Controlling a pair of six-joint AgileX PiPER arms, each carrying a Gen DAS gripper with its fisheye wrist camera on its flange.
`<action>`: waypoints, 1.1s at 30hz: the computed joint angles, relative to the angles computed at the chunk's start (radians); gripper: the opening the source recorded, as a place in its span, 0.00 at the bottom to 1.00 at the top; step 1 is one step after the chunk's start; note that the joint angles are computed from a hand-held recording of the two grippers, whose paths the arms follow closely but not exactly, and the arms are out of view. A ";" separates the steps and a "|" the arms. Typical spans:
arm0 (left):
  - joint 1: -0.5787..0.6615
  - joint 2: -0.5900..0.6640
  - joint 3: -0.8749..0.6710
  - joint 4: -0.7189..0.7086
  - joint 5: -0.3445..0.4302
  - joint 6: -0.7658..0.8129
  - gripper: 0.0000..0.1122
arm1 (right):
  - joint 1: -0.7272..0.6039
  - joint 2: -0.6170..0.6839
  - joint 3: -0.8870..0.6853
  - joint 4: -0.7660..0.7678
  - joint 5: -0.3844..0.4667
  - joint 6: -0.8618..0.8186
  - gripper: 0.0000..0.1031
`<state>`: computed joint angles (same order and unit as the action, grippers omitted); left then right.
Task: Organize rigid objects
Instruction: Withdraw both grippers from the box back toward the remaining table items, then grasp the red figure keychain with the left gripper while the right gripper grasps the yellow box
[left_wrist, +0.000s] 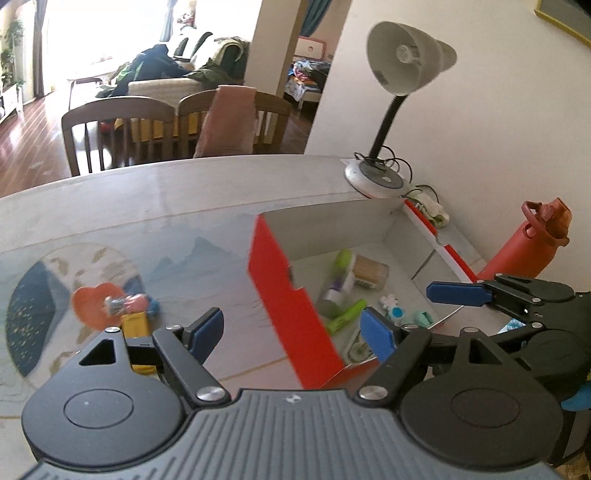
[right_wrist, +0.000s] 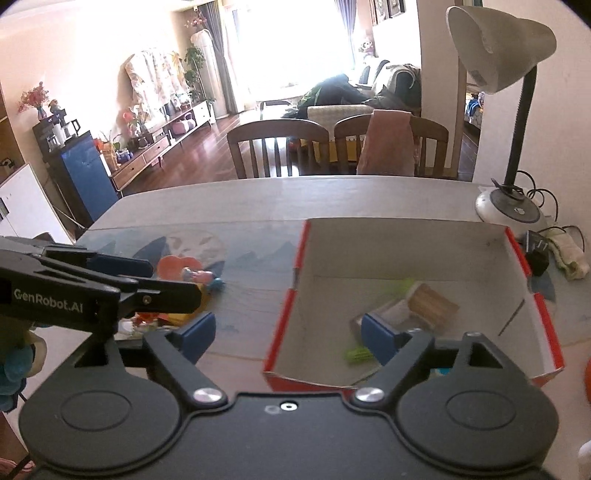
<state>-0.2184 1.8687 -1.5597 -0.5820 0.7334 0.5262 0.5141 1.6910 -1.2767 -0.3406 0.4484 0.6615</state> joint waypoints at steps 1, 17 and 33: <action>0.017 -0.006 0.010 -0.015 0.008 0.018 0.72 | 0.014 0.008 -0.009 -0.019 0.004 0.030 0.86; 0.309 -0.054 0.161 -0.199 0.077 0.328 0.76 | 0.176 0.181 -0.234 -0.107 0.106 0.207 0.91; 0.488 -0.004 0.201 -0.303 0.117 0.554 0.90 | 0.291 0.357 -0.491 -0.172 0.282 0.357 0.91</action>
